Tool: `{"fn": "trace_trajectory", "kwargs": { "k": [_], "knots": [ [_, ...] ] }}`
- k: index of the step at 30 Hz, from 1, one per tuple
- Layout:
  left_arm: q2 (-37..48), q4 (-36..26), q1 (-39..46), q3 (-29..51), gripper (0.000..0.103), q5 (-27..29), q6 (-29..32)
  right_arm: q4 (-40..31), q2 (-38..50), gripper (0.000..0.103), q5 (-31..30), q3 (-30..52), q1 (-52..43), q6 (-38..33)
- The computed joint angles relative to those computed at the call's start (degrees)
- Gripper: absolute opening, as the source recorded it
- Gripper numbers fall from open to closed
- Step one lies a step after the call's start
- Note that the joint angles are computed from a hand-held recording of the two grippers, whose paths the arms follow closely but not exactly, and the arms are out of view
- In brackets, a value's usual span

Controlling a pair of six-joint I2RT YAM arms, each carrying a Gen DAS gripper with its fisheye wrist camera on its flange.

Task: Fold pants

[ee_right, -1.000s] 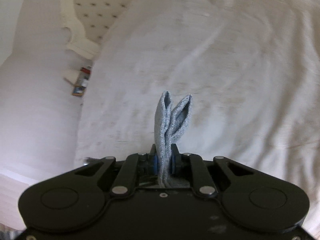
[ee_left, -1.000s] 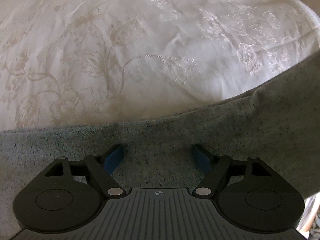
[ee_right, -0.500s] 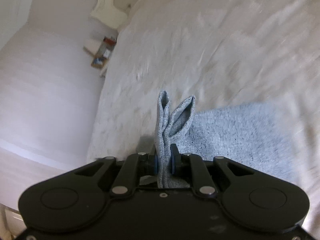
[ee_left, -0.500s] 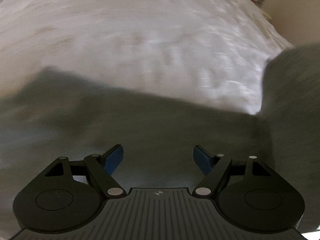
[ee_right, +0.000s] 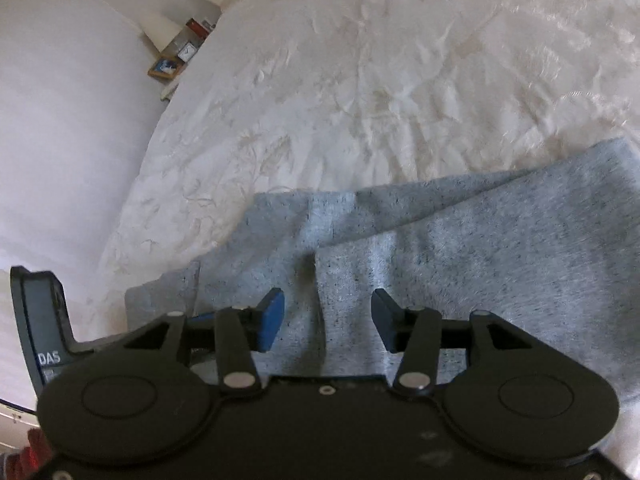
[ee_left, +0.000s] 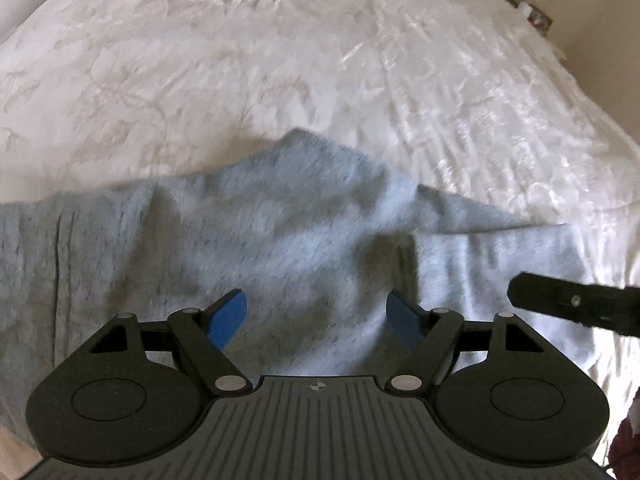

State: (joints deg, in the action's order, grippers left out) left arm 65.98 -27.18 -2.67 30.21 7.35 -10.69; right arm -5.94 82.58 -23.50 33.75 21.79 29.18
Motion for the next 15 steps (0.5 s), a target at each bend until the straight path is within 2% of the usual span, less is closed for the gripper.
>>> {"fn": "trace_trajectory", "kwargs": {
  "k": [1, 2, 4, 7, 9, 11, 12, 13, 15],
  "knots": [
    [0.49, 0.73, -0.82, 0.34, 0.076, 0.27, -0.52, 0.17, -0.79, 0.052, 1.26, -0.20, 0.74, -0.08],
    [0.29, 1.08, -1.32, 0.39, 0.076, 0.83, -0.56, -4.29, -4.46, 0.053, 2.46, -0.89, -1.41, -2.67],
    [1.12, 2.25, -4.75, 1.03, 0.076, 1.13, -1.79, -7.67, -7.13, 0.057, 7.01, -1.11, -3.00, -6.26],
    [4.70, 5.07, -10.96, 1.85, 0.076, 2.04, -4.05, -9.36, -11.53, 0.057, 14.93, -4.17, -5.18, -13.59],
    [7.33, 7.10, -15.17, 1.83, 0.076, 1.82, -4.92, -8.48, -10.27, 0.056, 15.42, -5.66, -8.91, -18.48],
    [10.65, 8.20, -19.01, 2.19, 0.076, 1.26, -6.13, -9.79, -5.25, 0.043, 12.69, -4.55, -13.58, -22.21],
    [12.03, 8.69, -19.96, 2.15, 0.076, 1.44, -6.81, -10.96, -2.91, 0.018, 11.75, -3.93, -16.60, -24.22],
    [13.72, 9.28, -20.95, 2.05, 0.076, 1.29, -7.47, -11.17, -0.63, 0.003, 13.05, -3.78, -18.89, -24.40],
    [16.93, 9.62, -22.78, 2.00, 0.076, -0.15, -7.14, -10.79, 2.81, 0.000, 14.04, -3.29, -23.18, -22.86]
  ]
}}
